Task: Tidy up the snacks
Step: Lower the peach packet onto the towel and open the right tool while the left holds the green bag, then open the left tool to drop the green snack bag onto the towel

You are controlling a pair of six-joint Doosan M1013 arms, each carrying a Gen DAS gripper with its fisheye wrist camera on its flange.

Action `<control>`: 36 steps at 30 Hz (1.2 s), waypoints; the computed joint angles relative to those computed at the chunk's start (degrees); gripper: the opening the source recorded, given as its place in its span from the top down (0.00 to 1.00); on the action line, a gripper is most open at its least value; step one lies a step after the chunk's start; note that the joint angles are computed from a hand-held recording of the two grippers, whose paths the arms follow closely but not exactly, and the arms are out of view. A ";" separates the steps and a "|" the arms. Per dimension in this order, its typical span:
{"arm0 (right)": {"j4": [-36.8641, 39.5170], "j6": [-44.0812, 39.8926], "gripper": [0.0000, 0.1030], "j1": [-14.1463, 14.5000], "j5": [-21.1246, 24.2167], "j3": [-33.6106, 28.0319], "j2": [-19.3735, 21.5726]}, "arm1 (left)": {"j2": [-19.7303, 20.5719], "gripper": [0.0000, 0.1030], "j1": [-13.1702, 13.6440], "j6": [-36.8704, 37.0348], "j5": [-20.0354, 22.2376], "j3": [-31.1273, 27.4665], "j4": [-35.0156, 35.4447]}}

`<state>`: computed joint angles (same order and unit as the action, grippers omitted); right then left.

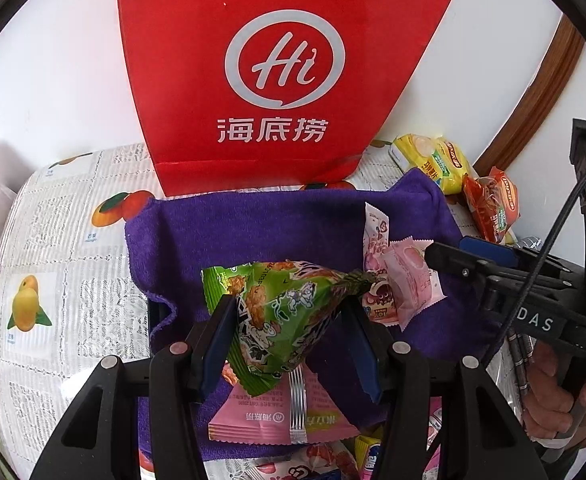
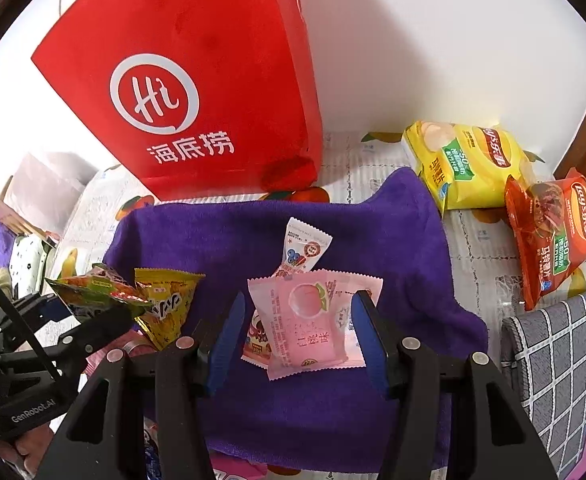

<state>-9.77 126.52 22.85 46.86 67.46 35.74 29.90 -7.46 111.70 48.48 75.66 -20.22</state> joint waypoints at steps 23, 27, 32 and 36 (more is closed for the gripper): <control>-1.11 0.15 0.46 1.04 1.12 -0.53 -0.24 | -0.54 0.35 0.67 0.97 0.40 -0.33 -3.86; -1.21 1.66 0.46 1.21 -0.71 1.25 -1.72 | -1.44 0.32 0.80 1.05 -1.37 0.42 -4.17; -1.21 3.99 0.46 1.82 -2.52 4.83 -4.14 | -2.19 0.32 0.87 0.53 -2.11 0.75 -3.68; -6.92 9.70 0.46 3.40 -1.52 7.88 -6.31 | -3.02 0.32 1.01 0.85 -2.18 1.15 -3.76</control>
<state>-16.70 136.22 26.25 45.34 75.33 29.43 26.88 -6.46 112.55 46.29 76.82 -23.97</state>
